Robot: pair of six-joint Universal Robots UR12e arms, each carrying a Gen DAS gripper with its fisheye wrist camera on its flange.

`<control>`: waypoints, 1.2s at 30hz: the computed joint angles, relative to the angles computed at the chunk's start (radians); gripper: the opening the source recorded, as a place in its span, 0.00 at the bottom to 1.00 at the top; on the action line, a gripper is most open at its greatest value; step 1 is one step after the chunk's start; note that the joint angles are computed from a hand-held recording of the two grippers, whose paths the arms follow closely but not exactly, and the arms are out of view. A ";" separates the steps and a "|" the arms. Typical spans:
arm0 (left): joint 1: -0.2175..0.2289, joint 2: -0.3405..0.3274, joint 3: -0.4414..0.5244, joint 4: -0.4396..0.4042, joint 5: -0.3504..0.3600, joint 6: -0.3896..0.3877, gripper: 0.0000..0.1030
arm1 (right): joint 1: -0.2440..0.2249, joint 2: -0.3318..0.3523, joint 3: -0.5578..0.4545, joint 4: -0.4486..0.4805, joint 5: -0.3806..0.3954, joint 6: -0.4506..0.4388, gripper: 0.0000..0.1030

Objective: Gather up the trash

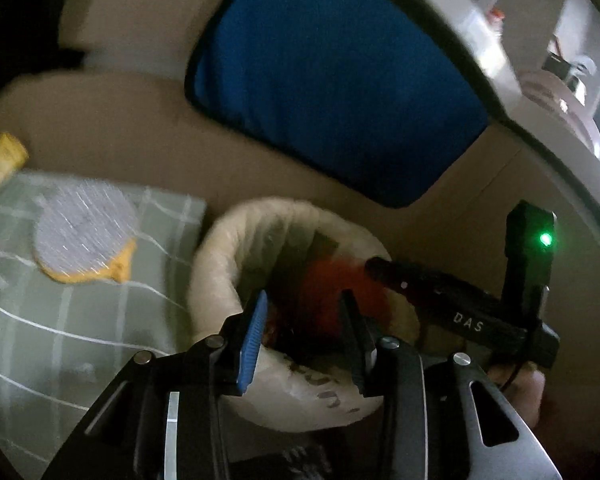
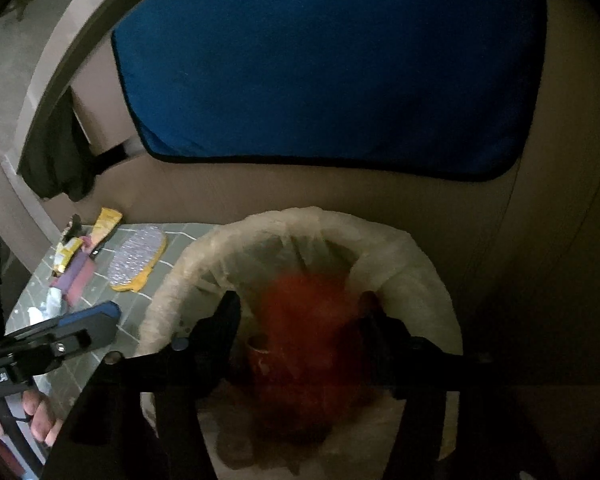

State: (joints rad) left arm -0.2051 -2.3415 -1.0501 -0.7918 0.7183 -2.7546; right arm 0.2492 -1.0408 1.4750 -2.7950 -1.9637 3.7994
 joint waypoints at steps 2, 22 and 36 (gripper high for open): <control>0.008 0.019 -0.033 0.061 -0.007 -0.005 0.37 | 0.006 -0.001 -0.003 -0.004 -0.015 -0.010 0.66; 0.143 0.165 -0.249 0.488 0.096 -0.224 0.38 | 0.133 0.058 -0.186 0.008 -0.203 -0.180 0.68; 0.226 0.074 -0.147 0.457 0.199 -0.379 0.38 | 0.115 0.230 -0.456 0.152 0.031 -0.219 0.47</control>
State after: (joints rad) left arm 0.0209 -2.2675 -1.1966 -0.3349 0.9174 -3.1339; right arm 0.3639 -0.8105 1.0194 -2.6431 -1.9330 3.5800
